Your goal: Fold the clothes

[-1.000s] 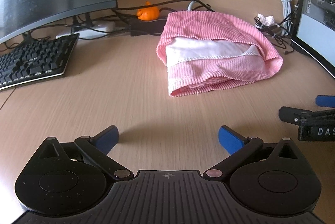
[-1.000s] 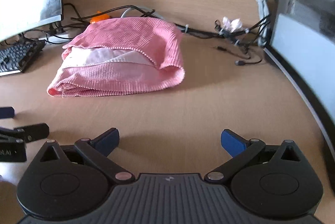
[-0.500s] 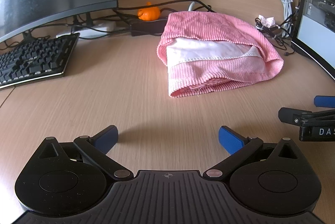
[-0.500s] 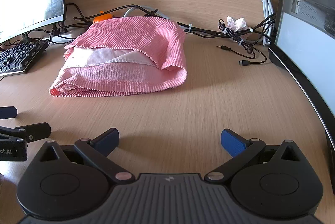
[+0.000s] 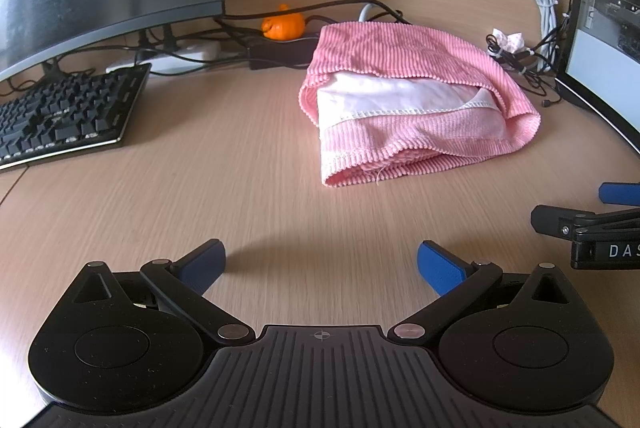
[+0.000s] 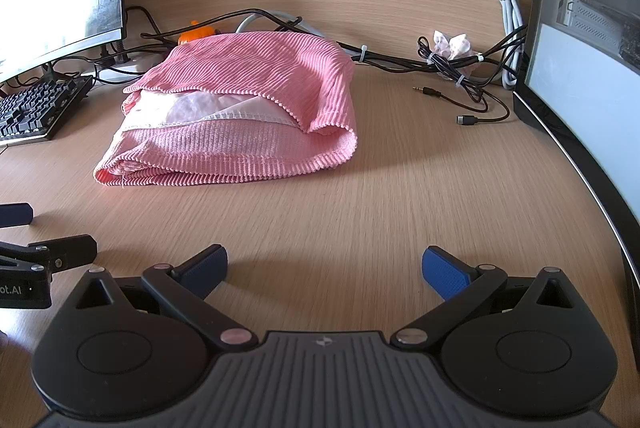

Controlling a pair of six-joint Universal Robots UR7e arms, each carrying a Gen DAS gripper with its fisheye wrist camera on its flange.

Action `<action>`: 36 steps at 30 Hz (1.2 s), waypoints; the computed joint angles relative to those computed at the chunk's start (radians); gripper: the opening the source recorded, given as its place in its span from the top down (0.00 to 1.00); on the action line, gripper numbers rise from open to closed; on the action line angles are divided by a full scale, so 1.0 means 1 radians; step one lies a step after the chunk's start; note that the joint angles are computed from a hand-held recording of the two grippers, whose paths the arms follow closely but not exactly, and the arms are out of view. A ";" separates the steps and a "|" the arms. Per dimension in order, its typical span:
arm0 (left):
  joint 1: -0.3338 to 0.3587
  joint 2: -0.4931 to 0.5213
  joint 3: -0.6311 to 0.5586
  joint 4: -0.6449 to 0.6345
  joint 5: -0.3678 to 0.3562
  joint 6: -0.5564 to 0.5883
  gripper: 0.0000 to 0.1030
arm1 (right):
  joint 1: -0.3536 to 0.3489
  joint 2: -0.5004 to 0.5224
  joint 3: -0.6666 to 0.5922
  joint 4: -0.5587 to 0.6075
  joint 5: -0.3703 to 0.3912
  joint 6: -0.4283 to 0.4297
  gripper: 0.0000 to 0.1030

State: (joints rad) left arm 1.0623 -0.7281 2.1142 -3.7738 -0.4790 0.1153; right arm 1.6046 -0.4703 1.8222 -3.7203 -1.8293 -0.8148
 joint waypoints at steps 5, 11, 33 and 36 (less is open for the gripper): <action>0.005 -0.005 0.001 0.000 -0.006 0.008 0.00 | 0.000 0.000 0.000 0.001 0.000 0.000 0.00; -0.009 0.009 -0.003 0.005 0.017 -0.021 0.00 | 0.000 0.000 0.000 0.001 0.001 -0.001 0.00; 0.000 -0.006 -0.003 0.033 0.010 -0.031 0.00 | 0.000 0.000 -0.001 0.001 0.001 -0.001 0.00; -0.001 -0.007 -0.001 0.031 0.007 -0.029 0.00 | 0.000 0.000 -0.001 0.001 0.001 -0.001 0.00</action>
